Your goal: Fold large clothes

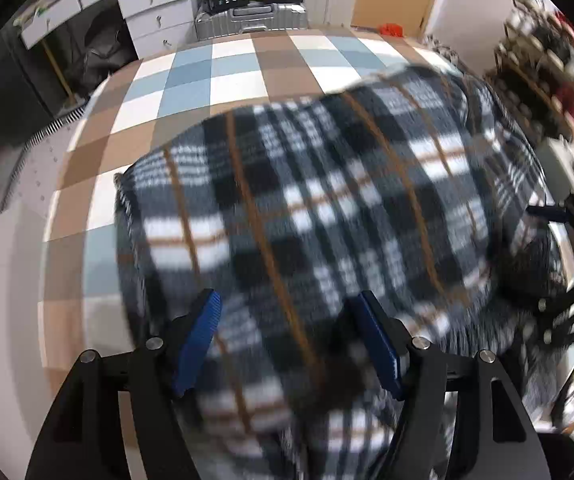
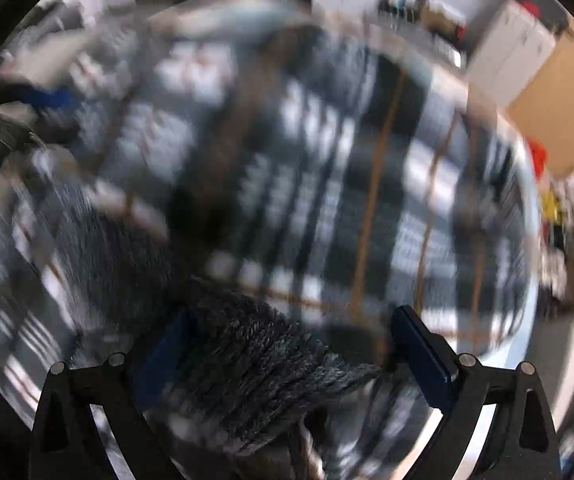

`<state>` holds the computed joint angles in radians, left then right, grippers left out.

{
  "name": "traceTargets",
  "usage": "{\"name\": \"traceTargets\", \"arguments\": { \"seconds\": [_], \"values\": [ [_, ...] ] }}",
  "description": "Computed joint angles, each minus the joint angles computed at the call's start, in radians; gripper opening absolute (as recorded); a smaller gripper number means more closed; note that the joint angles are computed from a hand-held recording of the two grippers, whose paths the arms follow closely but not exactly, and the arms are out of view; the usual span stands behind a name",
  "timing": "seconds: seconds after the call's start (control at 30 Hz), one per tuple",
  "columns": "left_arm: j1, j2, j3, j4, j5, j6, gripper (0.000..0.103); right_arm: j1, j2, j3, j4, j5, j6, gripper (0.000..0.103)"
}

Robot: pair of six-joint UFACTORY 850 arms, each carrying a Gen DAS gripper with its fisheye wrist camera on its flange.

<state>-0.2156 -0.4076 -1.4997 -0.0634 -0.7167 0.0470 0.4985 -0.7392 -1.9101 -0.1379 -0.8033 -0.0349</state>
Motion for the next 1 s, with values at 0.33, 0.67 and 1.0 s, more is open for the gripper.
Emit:
{"name": "traceTargets", "arguments": {
  "seconds": [0.33, 0.67, 1.0],
  "values": [
    [-0.003, 0.307, 0.304, -0.244, 0.07, 0.23, 0.065, -0.03, 0.435, 0.518, 0.093, 0.221, 0.024, 0.101],
    [-0.005, 0.408, 0.489, -0.37, 0.062, 0.244, 0.065, -0.072, 0.494, 0.701, 0.191, 0.249, -0.061, 0.099],
    [0.119, 0.53, 0.649, -0.569, 0.05, 0.314, 0.065, -0.194, 0.43, 0.657, 0.794, 0.227, -0.378, 0.017]
  ]
}}
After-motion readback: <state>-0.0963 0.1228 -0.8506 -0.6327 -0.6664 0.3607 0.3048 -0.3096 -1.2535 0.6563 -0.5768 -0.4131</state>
